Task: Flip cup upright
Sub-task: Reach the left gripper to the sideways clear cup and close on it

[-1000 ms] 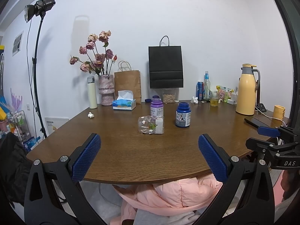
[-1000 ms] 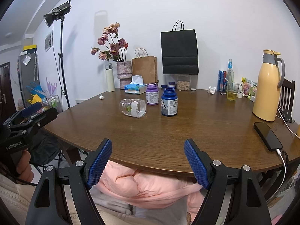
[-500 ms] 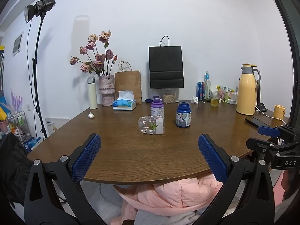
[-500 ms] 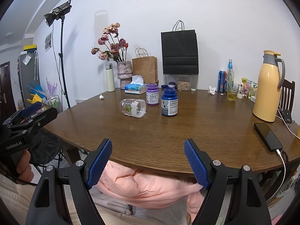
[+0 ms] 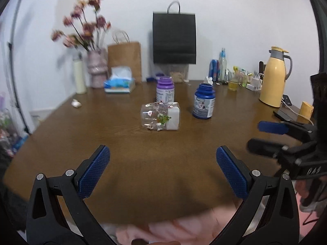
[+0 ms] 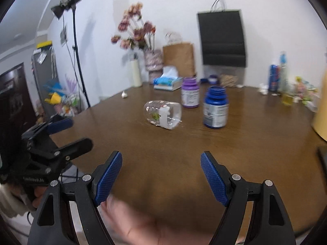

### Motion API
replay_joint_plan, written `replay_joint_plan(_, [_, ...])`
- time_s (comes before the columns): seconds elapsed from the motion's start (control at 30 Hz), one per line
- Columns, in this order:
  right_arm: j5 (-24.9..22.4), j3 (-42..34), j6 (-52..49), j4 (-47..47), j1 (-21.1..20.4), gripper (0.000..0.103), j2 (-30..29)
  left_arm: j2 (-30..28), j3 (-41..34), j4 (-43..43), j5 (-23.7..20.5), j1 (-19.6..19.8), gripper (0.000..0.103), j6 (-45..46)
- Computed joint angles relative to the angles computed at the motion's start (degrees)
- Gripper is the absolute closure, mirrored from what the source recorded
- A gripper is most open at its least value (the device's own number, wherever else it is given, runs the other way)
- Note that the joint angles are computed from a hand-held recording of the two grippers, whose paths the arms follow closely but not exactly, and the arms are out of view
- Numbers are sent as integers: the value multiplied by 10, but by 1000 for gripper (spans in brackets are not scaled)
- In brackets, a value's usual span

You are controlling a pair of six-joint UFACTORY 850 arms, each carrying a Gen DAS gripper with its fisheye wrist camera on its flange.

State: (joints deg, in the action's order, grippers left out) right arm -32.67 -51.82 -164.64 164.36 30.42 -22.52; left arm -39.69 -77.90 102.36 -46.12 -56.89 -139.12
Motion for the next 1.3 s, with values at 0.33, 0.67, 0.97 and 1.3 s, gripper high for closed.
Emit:
replay_joint_plan(0.33, [141, -269, 286, -308, -9, 20, -173, -64, -138, 64, 201, 134, 10, 11])
replay_joint_plan(0.67, [183, -381, 448, -447, -7, 19, -243, -164, -306, -264, 278, 178, 29, 382])
replay_joint_plan(0.97, [154, -432, 542, -554, -10, 37, -274, -169, -308, -309, 266, 188, 38, 418])
replay_joint_plan(1.3, [61, -502, 641, -758, 1, 81, -309, -107, -218, -282, 221, 190, 43, 355])
